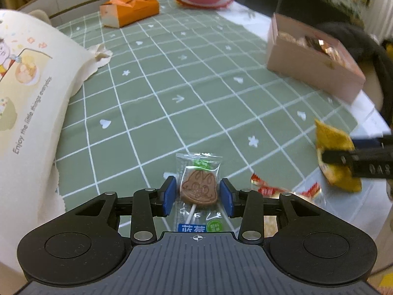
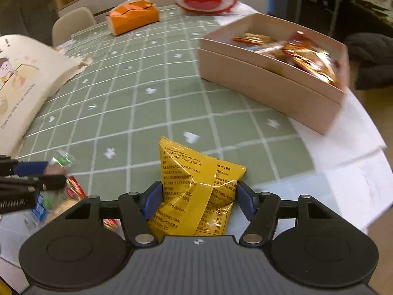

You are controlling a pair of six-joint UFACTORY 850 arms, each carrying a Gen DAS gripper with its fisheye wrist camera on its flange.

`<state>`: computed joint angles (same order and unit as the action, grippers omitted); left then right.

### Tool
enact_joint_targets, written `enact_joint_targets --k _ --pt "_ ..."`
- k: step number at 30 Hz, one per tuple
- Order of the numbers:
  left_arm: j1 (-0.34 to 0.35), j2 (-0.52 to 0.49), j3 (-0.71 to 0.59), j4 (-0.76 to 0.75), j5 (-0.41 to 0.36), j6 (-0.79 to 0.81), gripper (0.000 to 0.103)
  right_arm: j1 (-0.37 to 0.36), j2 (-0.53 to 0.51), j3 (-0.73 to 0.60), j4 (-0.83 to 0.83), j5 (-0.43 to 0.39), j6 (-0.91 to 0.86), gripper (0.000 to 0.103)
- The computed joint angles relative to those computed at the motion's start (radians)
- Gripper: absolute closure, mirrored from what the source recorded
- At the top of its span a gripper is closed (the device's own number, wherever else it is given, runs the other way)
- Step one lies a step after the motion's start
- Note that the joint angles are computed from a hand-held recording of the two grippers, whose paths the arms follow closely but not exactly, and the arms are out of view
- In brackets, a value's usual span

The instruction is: Organize snacks

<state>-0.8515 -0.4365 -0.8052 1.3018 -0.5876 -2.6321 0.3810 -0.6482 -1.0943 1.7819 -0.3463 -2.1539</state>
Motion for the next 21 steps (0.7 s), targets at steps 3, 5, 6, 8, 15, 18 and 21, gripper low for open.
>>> enact_joint_targets --k 3,5,6,8,15,18,21 --pt "0.001 0.001 0.008 0.033 -0.011 -0.068 0.062 -0.018 0.012 0.021 0.039 -0.002 -0.031 0.038" --pt "0.012 0.016 0.022 0.086 0.005 -0.118 0.063 -0.028 0.022 0.035 0.076 -0.007 -0.065 0.039" --pt "0.014 0.026 0.027 0.117 -0.005 -0.141 0.063 -0.035 0.029 0.043 0.098 -0.014 -0.083 0.039" --pt "0.015 0.053 0.031 0.173 -0.055 -0.141 0.063 -0.05 0.044 0.051 0.122 -0.037 -0.097 0.041" --pt "0.079 0.234 -0.015 0.489 -0.229 -0.105 0.063 -0.136 0.148 0.024 0.136 -0.214 -0.039 0.043" --pt "0.146 0.241 -0.099 0.631 -0.224 -0.037 0.062 -0.163 0.198 -0.022 0.232 -0.269 -0.074 0.043" --pt "0.229 0.17 -0.211 0.732 -0.137 -0.064 0.062 -0.175 0.212 -0.085 0.312 -0.276 -0.074 0.043"
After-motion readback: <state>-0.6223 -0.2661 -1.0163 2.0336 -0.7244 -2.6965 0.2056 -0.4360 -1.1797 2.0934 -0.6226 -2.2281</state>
